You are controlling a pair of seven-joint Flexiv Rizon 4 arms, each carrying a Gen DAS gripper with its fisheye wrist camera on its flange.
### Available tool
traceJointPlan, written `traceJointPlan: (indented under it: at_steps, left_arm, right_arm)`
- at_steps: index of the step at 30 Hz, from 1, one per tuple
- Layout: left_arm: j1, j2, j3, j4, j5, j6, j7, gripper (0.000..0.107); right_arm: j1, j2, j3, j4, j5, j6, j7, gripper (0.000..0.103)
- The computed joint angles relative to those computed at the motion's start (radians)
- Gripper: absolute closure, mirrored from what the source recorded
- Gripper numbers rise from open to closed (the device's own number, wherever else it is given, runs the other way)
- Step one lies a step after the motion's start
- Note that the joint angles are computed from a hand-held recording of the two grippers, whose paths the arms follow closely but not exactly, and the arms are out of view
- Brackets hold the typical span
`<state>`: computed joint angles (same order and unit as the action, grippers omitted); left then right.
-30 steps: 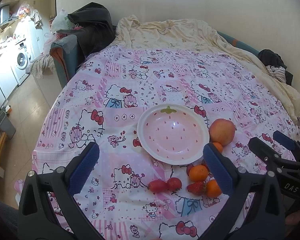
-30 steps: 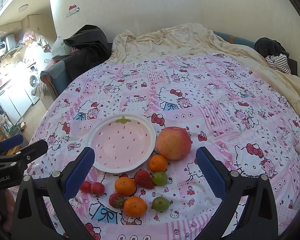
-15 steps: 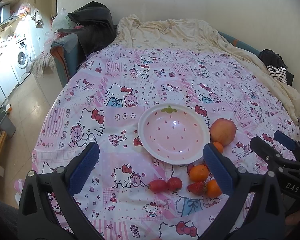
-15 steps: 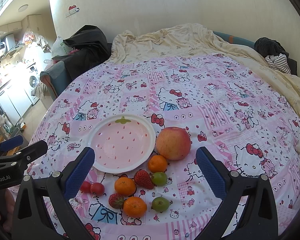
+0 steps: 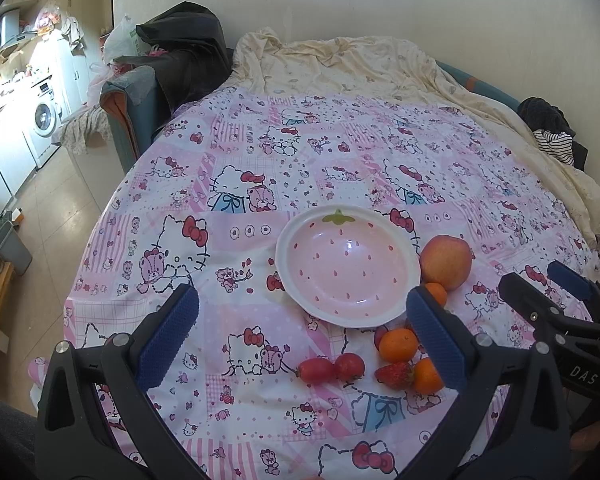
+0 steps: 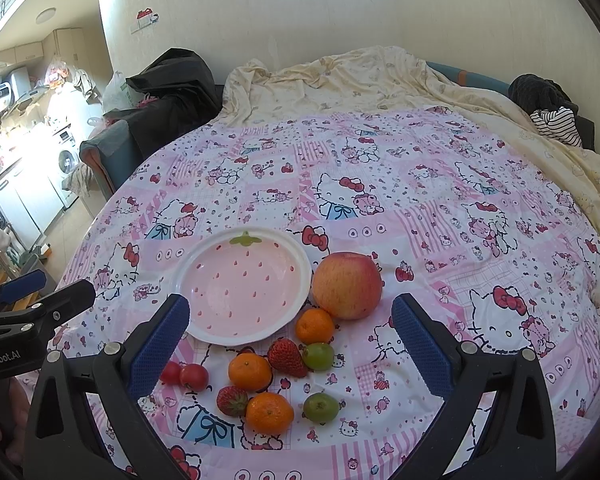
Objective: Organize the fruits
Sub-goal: 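Lower the left gripper onto the oval red cherry tomato and close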
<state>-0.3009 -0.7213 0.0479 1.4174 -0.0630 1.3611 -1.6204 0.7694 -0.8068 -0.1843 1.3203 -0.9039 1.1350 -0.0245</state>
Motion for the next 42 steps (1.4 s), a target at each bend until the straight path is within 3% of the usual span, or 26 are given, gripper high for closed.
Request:
traceJointPlan:
  at_steps: [3,6,10,15,17,20,21,24,29,35,42]
  left_arm:
    - [0.013,-0.004,-0.017,0.0,-0.009,-0.014,0.011,0.004]
    - [0.044,-0.015,-0.053,-0.016,-0.052,-0.089,0.024,0.004]
    - [0.068,-0.043,-0.051,-0.063,-0.098,-0.225,-0.022,0.004]
    - [0.075,-0.102,-0.033,-0.171,-0.071,-0.45,-0.058,0.009]
    - [0.084,-0.133,-0.047,-0.22,-0.063,-0.54,-0.036,0.018]
    - [0.099,-0.175,-0.065,-0.288,-0.078,-0.648,-0.037,0.049]
    - [0.112,-0.188,-0.083,-0.301,-0.102,-0.671,-0.041,0.051]
    - [0.133,-0.206,-0.122,-0.311,-0.16,-0.706,-0.045,0.051]
    - [0.096,-0.242,-0.1,-0.384,-0.129,-0.788,-0.049,0.052]
    - [0.103,-0.256,-0.115,-0.385,-0.151,-0.765,-0.056,0.073]
    - [0.111,-0.262,-0.119,-0.387,-0.162,-0.775,-0.061,0.071]
  right_arm:
    - [0.0,-0.001,-0.001,0.001,-0.001,0.0,0.003,0.0]
    - [-0.003,-0.001,0.0,0.004,0.001,0.003,0.006,0.0]
    - [-0.009,-0.002,0.01,0.002,0.016,0.004,0.002,0.0]
    - [-0.023,0.001,0.032,0.007,0.067,-0.012,-0.003,0.0]
    - [-0.03,0.003,0.041,0.009,0.091,-0.023,-0.005,0.0]
    - [-0.045,0.009,0.056,0.022,0.132,-0.013,0.007,0.0]
    - [-0.049,0.01,0.059,0.026,0.143,-0.004,0.011,0.0]
    - [-0.066,0.016,0.071,0.045,0.191,0.028,0.028,0.0]
    - [-0.073,0.027,0.073,0.074,0.25,0.047,0.061,0.0]
    - [-0.057,0.034,0.051,0.081,0.233,0.037,0.067,0.0]
    - [-0.054,0.016,0.061,0.045,0.222,-0.004,0.022,0.0]
